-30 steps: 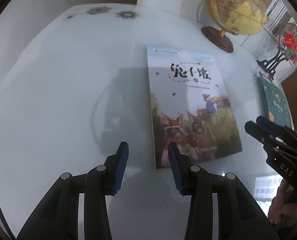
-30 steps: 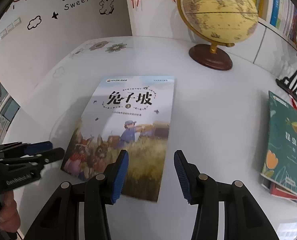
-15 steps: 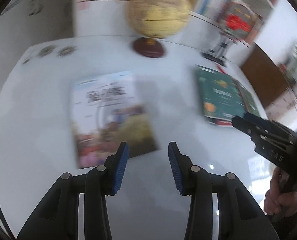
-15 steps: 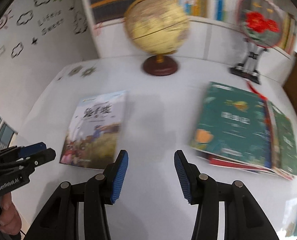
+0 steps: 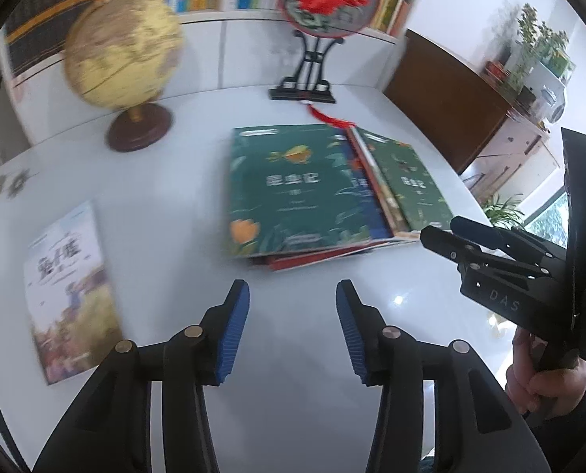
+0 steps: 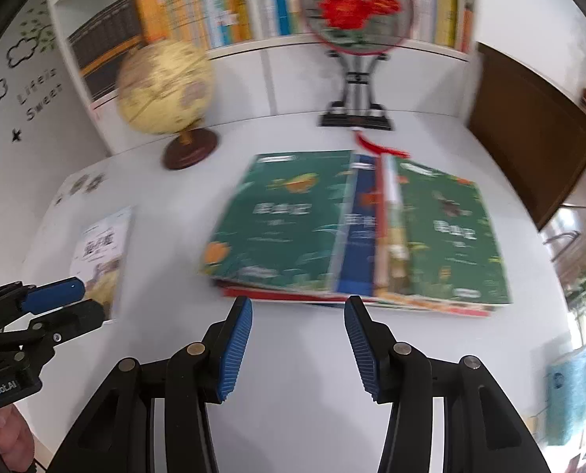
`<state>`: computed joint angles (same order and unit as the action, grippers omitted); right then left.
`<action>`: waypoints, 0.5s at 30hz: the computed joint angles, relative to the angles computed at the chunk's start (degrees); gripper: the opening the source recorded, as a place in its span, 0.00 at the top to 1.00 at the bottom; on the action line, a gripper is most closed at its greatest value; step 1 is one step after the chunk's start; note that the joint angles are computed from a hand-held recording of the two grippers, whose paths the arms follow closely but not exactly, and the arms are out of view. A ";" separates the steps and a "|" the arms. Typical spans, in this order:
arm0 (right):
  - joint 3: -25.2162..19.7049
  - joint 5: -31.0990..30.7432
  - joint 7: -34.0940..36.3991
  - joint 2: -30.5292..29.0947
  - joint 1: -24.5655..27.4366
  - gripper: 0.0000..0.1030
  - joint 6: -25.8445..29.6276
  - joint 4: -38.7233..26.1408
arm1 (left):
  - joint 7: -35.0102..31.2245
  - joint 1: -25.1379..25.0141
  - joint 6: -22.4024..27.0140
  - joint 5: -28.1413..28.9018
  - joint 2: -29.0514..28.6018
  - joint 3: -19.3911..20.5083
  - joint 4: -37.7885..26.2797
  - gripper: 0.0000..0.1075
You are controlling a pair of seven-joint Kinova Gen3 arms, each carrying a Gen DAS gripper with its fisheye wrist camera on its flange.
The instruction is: Organize books
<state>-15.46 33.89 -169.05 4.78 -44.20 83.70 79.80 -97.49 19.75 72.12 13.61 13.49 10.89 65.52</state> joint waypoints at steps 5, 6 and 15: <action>1.55 -2.28 3.40 -4.81 5.38 0.54 -3.83 5.63 | 3.04 3.43 -0.86 -1.95 4.12 0.48 -4.69 0.35; 1.59 -2.81 4.26 -5.38 6.63 0.54 -4.95 6.35 | 3.65 4.20 -0.81 -2.84 5.21 0.37 -6.09 0.35; 3.22 -5.79 11.57 -3.62 14.60 0.50 -14.92 7.20 | 6.28 6.41 4.60 -6.89 16.36 -1.64 -20.06 0.35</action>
<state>-12.24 28.10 -157.48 1.16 -29.60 68.78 87.00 -91.20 26.16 76.72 6.72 29.86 9.25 45.46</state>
